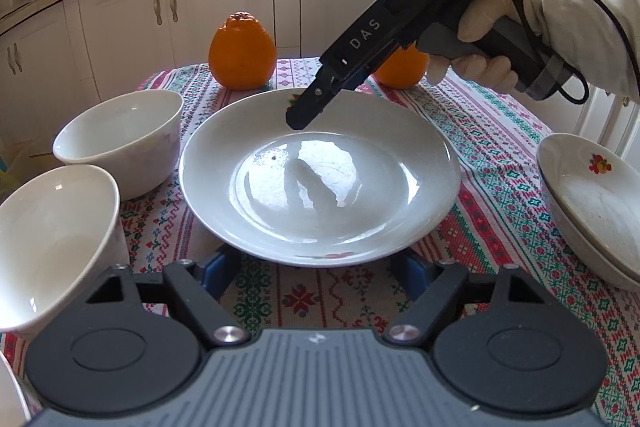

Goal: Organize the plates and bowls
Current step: 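Lift the plate with the right gripper and carry it toward the plate stack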

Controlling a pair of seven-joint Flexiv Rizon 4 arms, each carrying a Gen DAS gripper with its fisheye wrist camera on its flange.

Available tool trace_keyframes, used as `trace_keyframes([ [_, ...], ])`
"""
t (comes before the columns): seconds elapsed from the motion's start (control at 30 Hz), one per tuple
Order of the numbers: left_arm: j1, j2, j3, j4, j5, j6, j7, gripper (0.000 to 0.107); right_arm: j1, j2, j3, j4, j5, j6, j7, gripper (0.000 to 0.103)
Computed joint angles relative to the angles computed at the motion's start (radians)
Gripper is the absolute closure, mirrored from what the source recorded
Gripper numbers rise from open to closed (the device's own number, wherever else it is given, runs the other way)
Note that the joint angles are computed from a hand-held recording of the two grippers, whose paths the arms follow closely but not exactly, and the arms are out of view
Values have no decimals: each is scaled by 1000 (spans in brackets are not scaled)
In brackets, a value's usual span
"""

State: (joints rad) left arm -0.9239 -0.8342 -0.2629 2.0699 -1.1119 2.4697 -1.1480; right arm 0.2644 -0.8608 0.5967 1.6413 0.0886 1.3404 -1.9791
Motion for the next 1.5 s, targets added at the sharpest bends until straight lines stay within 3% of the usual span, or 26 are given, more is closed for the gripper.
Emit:
trace_keyframes([
  [0.77, 1, 19, 11, 28, 29, -21, 16, 25, -50, 14, 44, -13, 125, -103, -93, 42],
  [1.13, -15, 18, 28, 32, 32, -17, 34, 25, -22, 20, 22, -25, 172, -104, -122, 40],
  [1.5, -9, 67, 20, 76, 70, -47, 33, 25, -32, 97, 21, 50, 215, -93, -137, 40],
])
